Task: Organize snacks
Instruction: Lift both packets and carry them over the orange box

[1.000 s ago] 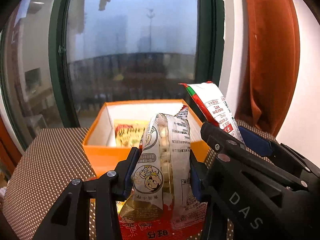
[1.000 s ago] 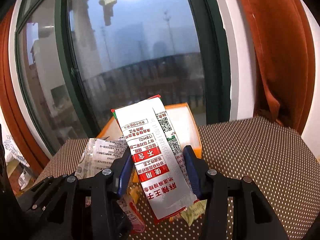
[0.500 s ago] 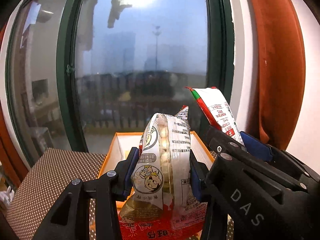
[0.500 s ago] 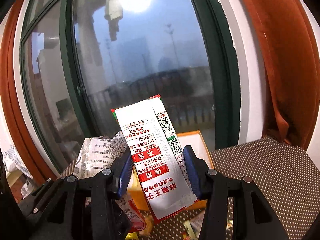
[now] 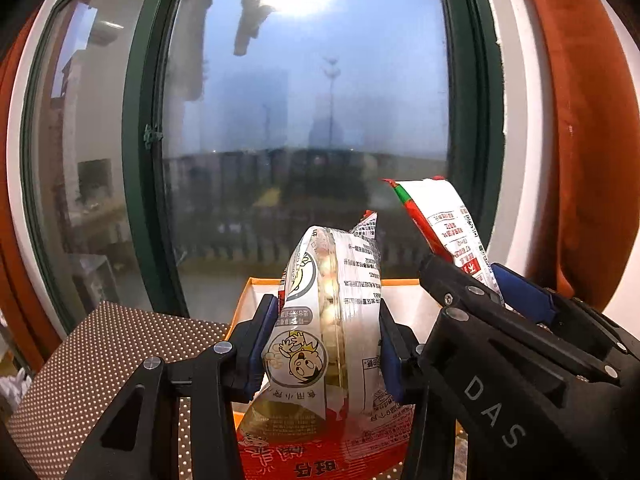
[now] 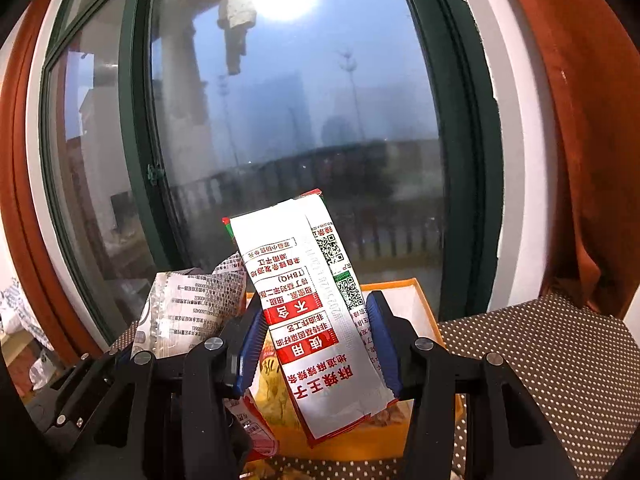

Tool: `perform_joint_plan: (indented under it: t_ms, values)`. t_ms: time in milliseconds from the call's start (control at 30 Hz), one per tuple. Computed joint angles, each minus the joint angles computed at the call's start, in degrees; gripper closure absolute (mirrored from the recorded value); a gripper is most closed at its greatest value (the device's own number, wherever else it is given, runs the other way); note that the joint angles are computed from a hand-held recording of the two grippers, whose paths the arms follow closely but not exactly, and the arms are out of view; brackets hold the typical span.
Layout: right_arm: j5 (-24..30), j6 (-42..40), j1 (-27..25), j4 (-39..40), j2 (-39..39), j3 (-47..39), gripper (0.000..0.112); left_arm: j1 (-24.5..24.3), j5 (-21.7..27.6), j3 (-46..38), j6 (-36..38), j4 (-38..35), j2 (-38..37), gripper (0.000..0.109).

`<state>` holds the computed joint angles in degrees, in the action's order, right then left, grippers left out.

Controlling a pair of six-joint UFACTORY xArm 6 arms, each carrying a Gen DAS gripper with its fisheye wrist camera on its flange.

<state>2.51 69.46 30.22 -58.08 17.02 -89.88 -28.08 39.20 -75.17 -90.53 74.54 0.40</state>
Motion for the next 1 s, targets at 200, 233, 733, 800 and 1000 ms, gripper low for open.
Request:
perform_joint_plan:
  t_ms: [200,233,733,800,1000]
  values:
    - [-1.4,-11.9,0.2,11.3,6.6,-5.7,0.059,3.4,-3.3,-3.1,1.7,-1.8,4.2,0.061]
    - [-1.0,-13.9,0.4,13.6,7.2,-6.0,0.059,3.9,-3.8,-3.7,2.1,-2.0,5.3,0.061]
    - [5.3,-32.0,1.7,31.7,17.0,-14.7,0.059,8.1,-8.5,-6.3,3.1,-4.7,11.6,0.061]
    - [5.8,-29.4,1.6,29.8,17.8,-15.6,0.059,8.3,-7.7,-6.7,3.1,-5.1,12.3,0.061]
    - [9.4,-33.8,2.1,37.4,21.6,-19.6,0.059,8.9,-6.9,-9.0,8.1,-11.7,15.5,0.061]
